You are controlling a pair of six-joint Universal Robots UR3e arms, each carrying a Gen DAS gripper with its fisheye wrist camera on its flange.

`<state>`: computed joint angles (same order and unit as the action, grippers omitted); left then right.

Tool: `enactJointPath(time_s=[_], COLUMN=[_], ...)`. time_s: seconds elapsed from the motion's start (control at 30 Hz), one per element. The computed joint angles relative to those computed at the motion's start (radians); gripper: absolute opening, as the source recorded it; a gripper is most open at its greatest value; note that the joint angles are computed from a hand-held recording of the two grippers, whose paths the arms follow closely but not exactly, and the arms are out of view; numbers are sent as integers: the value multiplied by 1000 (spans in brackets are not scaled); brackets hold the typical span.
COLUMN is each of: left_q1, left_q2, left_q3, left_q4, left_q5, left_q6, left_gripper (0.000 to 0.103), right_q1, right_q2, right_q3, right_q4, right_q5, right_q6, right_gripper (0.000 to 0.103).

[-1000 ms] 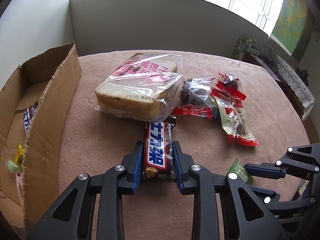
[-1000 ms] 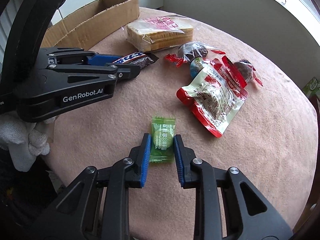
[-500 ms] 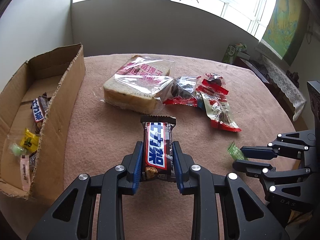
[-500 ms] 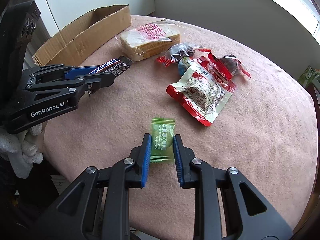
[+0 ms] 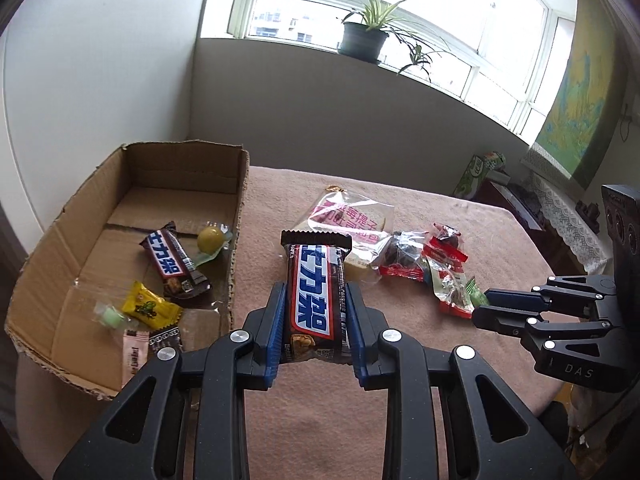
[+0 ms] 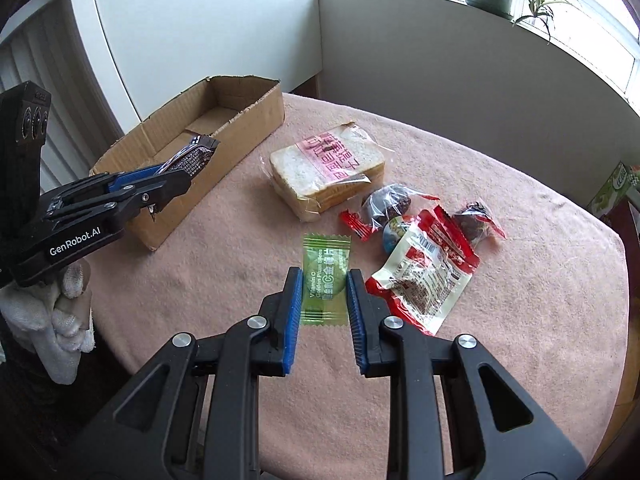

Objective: Organize snacks
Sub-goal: 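Carry both snacks into the cardboard box and open both tools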

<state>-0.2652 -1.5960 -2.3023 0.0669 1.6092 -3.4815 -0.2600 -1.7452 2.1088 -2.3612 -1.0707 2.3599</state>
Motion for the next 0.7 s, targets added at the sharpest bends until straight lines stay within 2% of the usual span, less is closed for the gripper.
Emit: enactJointPath(time_s=[0.33, 0.57, 0.7], left_q1=[253, 401, 435], left_q2=[256, 322, 330], left_q3=[-217, -309, -331], left_q4=[17, 10, 20], left_q5=[-46, -113, -132], left_q6=[32, 75, 81], left_gripper=[26, 26, 26], right_q1=[257, 418, 492], right_q2=[224, 464, 591], right_q3=[-236, -538, -697], right_q4=[-121, -115, -92], right_q5=[-41, -83, -109], right_q6=[220, 358, 415], right_gripper=[23, 23, 23])
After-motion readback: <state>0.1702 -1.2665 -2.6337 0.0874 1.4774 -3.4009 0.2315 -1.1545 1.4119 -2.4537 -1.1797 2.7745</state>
